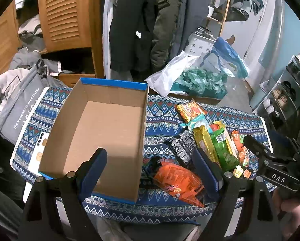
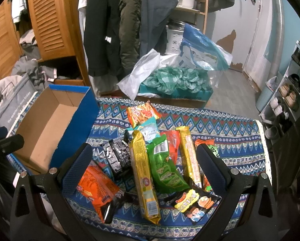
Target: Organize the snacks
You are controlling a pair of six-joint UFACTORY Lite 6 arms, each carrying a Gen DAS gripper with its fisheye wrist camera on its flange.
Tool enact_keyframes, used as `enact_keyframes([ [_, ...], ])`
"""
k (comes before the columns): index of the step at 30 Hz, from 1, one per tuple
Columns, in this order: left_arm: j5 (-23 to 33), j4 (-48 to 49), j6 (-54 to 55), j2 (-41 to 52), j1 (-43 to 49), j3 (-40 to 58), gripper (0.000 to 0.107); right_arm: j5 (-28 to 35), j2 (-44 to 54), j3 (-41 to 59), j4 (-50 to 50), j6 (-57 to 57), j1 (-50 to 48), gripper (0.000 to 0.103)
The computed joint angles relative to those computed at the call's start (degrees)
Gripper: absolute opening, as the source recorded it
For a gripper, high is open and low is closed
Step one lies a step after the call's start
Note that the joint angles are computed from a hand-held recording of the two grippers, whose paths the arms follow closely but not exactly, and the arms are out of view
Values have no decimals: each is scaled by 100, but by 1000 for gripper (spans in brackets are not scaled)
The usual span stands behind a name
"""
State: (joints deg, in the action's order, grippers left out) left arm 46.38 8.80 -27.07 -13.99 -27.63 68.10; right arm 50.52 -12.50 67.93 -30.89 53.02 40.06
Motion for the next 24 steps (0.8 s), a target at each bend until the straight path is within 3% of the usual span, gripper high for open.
enact_keyframes([
  [24, 5, -91, -54, -50, -72, -150, 89, -90, -63, -80, 108, -196, -171, 101],
])
